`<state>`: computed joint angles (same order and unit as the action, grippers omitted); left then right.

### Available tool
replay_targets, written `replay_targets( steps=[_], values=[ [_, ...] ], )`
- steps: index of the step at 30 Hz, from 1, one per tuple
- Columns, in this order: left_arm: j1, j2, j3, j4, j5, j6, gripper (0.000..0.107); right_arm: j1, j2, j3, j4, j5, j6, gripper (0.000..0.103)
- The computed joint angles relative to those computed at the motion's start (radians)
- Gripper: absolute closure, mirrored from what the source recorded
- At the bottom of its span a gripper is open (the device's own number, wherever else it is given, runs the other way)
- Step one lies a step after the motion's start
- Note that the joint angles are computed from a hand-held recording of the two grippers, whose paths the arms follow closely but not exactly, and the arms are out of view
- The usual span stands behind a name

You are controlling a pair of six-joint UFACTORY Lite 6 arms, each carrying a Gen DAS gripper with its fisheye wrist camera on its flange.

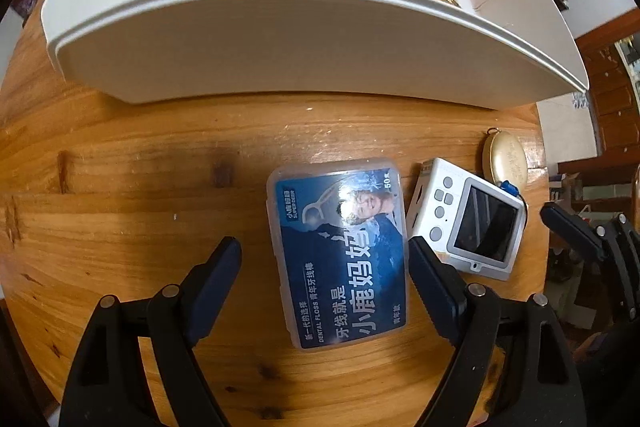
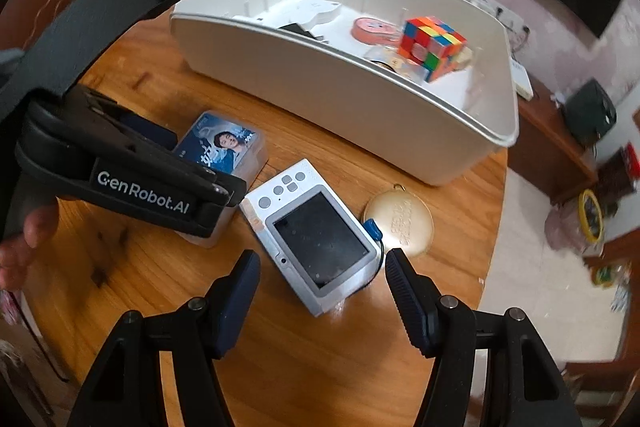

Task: Organize rigid objects
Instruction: 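Grasp the blue floss box with the left tool while the right tool grasps the white game device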

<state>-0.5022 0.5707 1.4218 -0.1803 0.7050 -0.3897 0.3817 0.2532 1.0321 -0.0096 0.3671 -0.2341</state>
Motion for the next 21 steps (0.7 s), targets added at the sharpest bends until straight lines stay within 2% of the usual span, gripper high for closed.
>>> replay_targets(
  steps=[10, 15, 21],
  values=[
    [0.048, -0.032, -0.074, -0.026, -0.031, 0.025, 0.022, 0.062, 0.09, 0.067, -0.172, -0.009, 0.056, 0.037],
    [0.07, -0.057, -0.121, -0.028, -0.049, 0.052, 0.039, 0.072, 0.161, 0.143, -0.135, 0.018, -0.014, 0.037],
    [0.092, -0.087, -0.166, -0.032, -0.064, 0.078, 0.039, 0.088, 0.246, 0.228, -0.121, 0.067, -0.063, 0.037]
  ],
)
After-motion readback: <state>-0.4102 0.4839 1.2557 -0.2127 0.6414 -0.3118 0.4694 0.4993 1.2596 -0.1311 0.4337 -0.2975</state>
